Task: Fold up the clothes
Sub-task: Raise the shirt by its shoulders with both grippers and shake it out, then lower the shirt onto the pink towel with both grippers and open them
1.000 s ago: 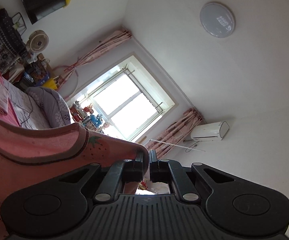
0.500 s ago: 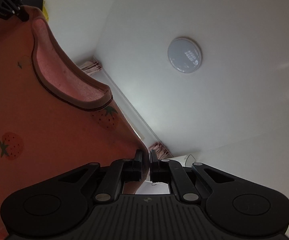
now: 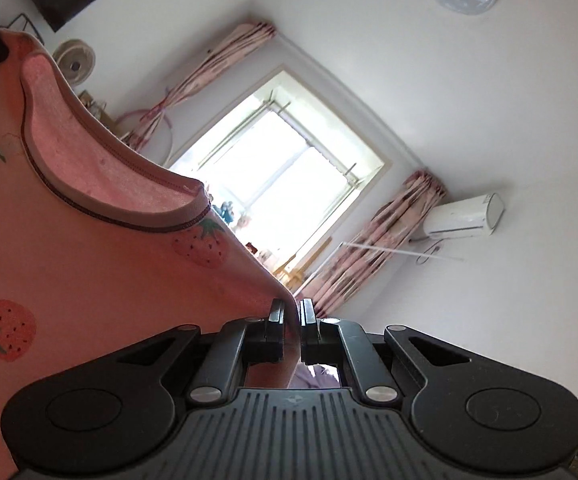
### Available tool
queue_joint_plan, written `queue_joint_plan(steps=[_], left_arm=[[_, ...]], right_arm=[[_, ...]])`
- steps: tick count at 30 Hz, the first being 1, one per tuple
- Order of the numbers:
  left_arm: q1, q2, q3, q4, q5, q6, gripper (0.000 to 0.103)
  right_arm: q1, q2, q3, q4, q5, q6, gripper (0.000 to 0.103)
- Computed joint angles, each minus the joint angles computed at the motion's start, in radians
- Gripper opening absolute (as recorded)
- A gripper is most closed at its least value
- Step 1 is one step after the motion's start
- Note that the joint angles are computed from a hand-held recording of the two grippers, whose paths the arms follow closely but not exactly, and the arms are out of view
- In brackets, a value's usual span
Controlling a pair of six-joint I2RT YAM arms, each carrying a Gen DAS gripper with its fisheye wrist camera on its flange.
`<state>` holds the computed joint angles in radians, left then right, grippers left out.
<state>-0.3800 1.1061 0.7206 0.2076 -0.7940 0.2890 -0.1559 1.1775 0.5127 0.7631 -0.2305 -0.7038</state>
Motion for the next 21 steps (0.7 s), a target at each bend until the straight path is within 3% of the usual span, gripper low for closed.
queue_joint_plan(steps=[6, 11, 14, 21], left_arm=[[0.21, 0.512, 0.195, 0.04, 0.197, -0.133, 0.009], [0.273, 0.683, 0.156, 0.162, 0.259, -0.098, 0.009], [0.276, 0.696, 0.148, 0.179, 0.269, -0.095, 0.009], [0.272, 0.654, 0.156, 0.173, 0.246, -0.066, 0.009]], right_arm=[[0.156, 0.595, 0.283, 0.088, 0.218, -0.065, 0.007], [0.222, 0.868, 0.428, 0.108, 0.288, -0.088, 0.007], [0.24, 0.932, 0.452, 0.177, 0.304, -0.156, 0.007], [0.266, 0.926, 0.392, 0.265, 0.342, -0.117, 0.007]])
